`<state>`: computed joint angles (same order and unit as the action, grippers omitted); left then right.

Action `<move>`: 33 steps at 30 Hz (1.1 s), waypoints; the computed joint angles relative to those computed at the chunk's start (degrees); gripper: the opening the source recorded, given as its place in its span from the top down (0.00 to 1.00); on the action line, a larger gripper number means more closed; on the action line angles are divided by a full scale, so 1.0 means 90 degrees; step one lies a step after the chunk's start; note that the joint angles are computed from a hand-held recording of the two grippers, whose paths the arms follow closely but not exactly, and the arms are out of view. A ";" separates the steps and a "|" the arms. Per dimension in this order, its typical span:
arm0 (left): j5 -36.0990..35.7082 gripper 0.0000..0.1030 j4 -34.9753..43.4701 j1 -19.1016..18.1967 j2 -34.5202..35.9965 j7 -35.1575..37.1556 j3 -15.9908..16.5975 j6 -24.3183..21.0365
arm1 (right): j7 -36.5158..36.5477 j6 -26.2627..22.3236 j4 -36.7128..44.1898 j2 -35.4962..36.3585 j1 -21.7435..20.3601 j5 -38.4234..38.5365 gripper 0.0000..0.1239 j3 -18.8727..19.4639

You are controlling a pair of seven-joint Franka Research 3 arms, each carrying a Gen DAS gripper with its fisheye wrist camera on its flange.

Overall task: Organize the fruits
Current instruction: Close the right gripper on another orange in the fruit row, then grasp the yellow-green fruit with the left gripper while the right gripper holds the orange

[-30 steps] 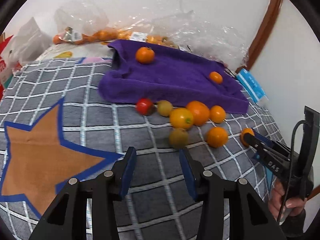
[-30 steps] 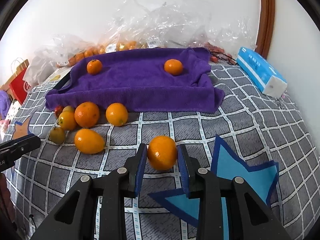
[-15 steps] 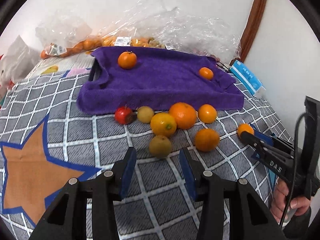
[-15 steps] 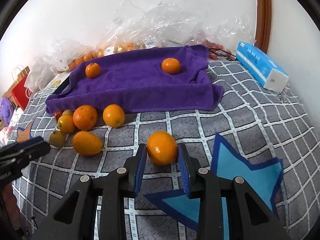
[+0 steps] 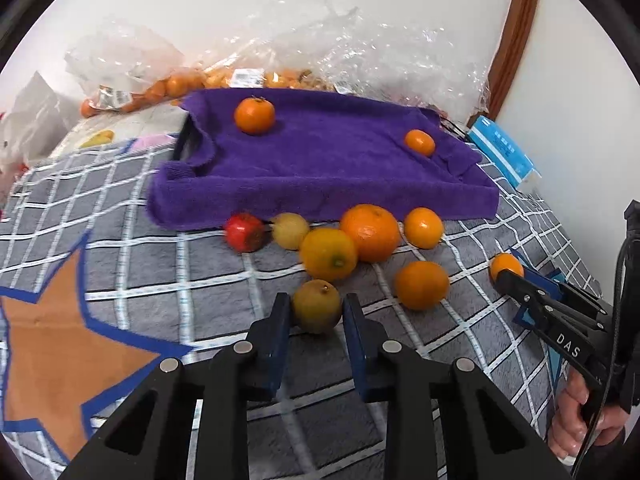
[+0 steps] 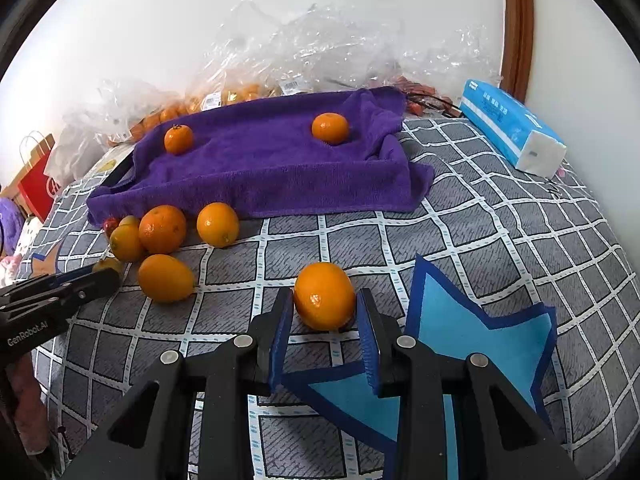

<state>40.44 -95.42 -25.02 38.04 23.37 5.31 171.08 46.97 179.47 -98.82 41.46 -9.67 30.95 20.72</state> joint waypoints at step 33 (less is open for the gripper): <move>0.0355 0.75 -0.0571 -0.0406 -0.0057 -0.1614 0.0940 0.1043 | 0.0408 -0.0078 0.0071 0.0025 0.0384 -0.0348 0.74 -0.0460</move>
<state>43.63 -100.56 -28.67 37.52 8.85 13.77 180.47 50.64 178.76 -98.18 41.69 -6.22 27.82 16.58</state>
